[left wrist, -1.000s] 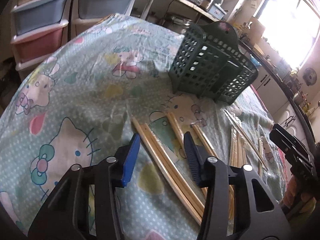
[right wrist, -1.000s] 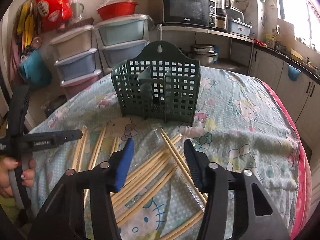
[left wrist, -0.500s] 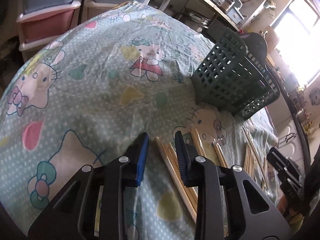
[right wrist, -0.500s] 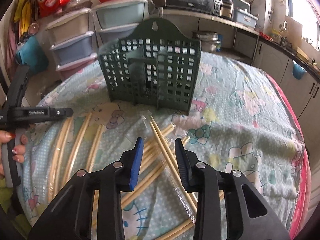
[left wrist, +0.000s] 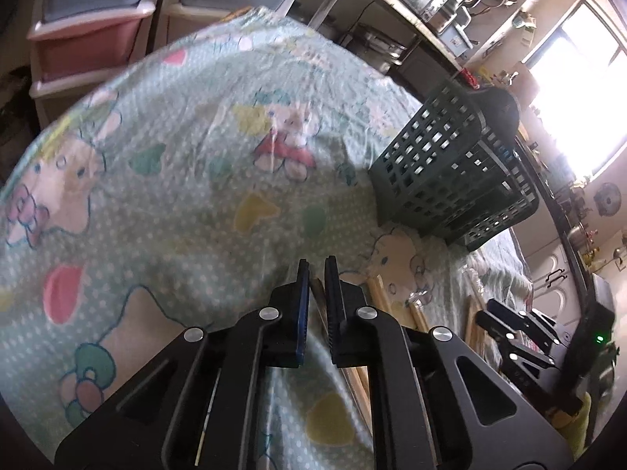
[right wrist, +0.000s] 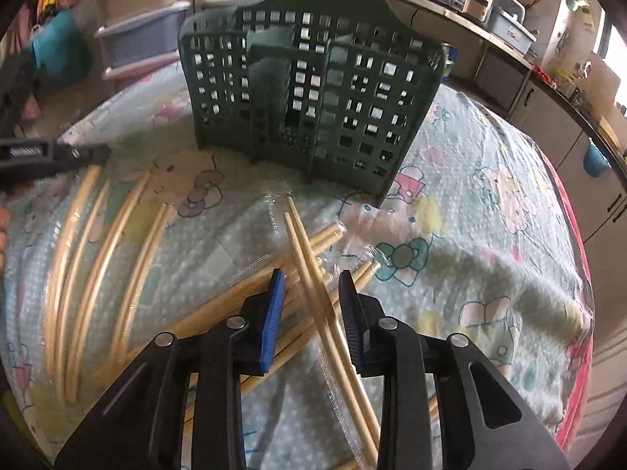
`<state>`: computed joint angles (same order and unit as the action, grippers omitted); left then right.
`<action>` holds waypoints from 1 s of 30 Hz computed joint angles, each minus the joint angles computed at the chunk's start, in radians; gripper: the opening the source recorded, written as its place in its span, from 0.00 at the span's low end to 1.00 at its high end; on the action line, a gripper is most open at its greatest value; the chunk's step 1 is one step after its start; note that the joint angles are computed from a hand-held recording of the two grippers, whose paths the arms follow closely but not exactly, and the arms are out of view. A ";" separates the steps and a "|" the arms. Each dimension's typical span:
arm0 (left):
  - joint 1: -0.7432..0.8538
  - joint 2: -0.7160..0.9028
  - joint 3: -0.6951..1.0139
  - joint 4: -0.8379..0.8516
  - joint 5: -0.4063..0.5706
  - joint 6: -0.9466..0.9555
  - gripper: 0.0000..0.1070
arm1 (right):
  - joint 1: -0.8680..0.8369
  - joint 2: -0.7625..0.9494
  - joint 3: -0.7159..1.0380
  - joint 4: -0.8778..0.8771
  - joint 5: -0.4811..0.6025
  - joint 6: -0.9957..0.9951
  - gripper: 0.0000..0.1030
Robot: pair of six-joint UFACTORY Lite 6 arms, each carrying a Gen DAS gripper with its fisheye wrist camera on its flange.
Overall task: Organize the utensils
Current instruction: 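Lower the left tool onto a chopstick and close it while the right tool grasps another chopstick, then lift the held chopsticks with both tools and carry them above the green caddy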
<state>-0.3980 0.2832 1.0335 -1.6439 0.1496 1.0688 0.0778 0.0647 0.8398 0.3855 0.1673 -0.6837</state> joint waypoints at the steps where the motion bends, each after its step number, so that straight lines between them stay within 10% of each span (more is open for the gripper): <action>1: -0.003 -0.011 0.004 0.034 -0.009 -0.026 0.04 | -0.005 0.018 0.017 0.024 0.010 -0.029 0.26; 10: -0.042 -0.044 0.087 0.541 -0.039 -0.496 0.04 | -0.082 0.096 0.135 0.250 0.170 -0.289 0.06; 30: -0.157 -0.056 0.380 1.451 0.014 -1.323 0.03 | -0.328 -0.281 0.044 0.856 0.461 -0.783 0.06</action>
<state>-0.5548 0.2277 1.4133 -0.1927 0.1635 -0.2543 -0.2503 -0.2164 0.8843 1.2420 0.6280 -1.4668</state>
